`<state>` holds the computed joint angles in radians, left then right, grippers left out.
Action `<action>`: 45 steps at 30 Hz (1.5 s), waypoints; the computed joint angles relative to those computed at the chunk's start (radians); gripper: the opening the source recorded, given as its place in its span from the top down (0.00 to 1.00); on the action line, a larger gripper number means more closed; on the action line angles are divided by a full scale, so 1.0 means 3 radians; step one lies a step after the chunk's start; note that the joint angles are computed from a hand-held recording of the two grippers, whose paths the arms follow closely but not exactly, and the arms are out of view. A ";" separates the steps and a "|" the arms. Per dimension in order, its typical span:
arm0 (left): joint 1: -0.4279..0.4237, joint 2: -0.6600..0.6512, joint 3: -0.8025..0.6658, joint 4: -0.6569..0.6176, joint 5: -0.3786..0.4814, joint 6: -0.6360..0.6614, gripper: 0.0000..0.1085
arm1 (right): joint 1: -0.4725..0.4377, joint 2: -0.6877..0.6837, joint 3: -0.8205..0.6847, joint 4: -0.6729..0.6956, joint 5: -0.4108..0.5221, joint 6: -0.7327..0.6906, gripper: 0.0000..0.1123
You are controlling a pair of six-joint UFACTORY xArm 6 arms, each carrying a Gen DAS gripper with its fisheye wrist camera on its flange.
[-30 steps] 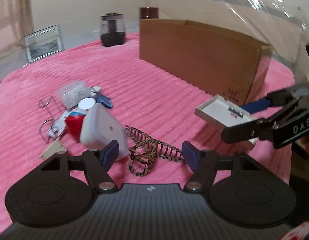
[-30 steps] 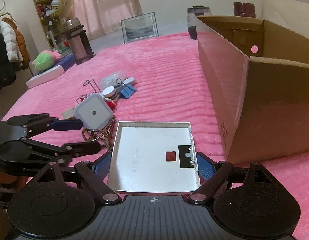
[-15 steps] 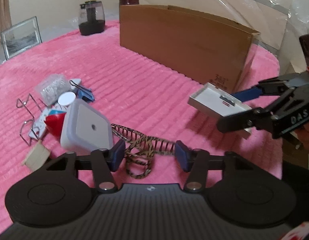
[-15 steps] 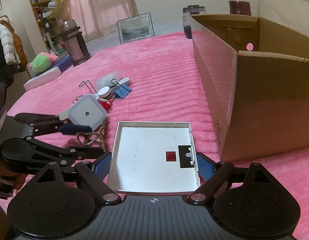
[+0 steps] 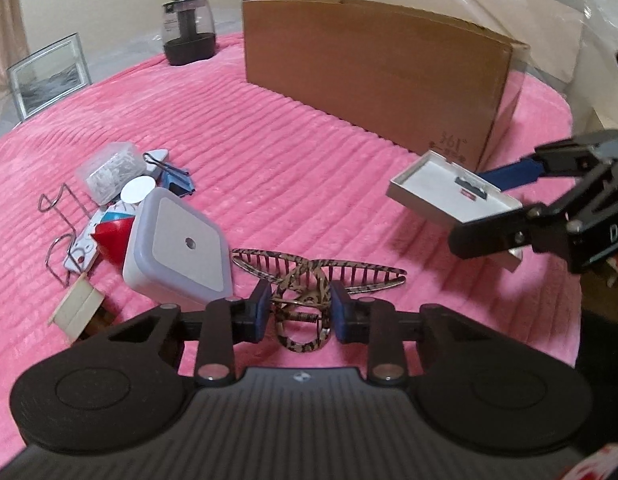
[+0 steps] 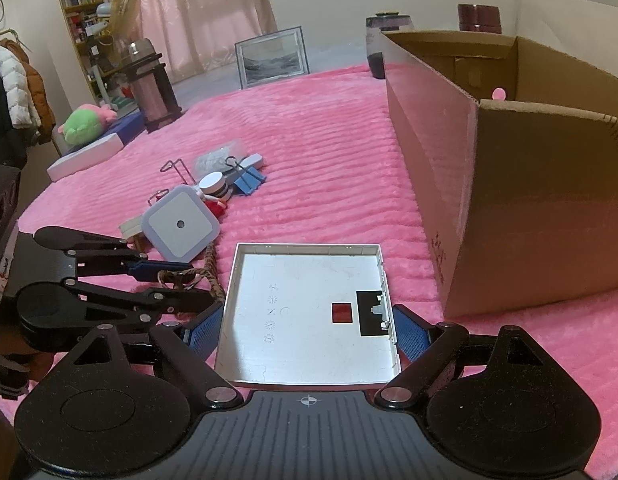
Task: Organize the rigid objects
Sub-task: 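Grasp the white tray lid with the right tool while the left tool grasps the leopard clip, then carry both held items over the cardboard box and release them inside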
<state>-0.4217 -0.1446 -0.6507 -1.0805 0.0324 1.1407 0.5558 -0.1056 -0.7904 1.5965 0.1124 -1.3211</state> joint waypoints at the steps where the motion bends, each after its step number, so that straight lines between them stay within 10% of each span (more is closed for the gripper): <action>1: -0.0017 -0.0013 0.0018 0.0021 -0.0020 -0.0061 0.76 | 0.0004 -0.0009 0.0006 0.0015 -0.0019 -0.0019 0.25; 9: -0.0196 -0.0304 0.0301 0.0261 -0.0160 -0.0747 0.76 | 0.0058 -0.0209 0.0117 0.0248 -0.0140 -0.0228 0.25; 16: -0.0045 -0.0718 0.0643 0.1879 -0.0162 -0.2186 0.76 | 0.0056 -0.0567 0.0280 0.0572 -0.0156 -0.0547 0.25; 22: 0.0051 -0.0975 0.0526 0.2336 0.0034 -0.2449 0.76 | -0.0056 -0.0977 0.0360 0.0687 -0.0047 -0.0826 0.25; 36: -0.0195 0.0104 -0.1208 0.2244 0.0573 -0.1390 0.76 | -0.1660 -0.0426 -0.0643 -0.1467 0.1351 -0.0705 0.25; 45: -0.0288 0.1055 -0.2410 0.2561 0.1186 -0.1136 0.76 | -0.1851 0.0597 -0.1727 -0.2896 0.1956 -0.0633 0.25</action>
<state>-0.5082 0.1718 -1.3736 -0.3123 0.3882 0.7997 0.0005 0.0734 -1.3084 0.7276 0.6993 -1.5112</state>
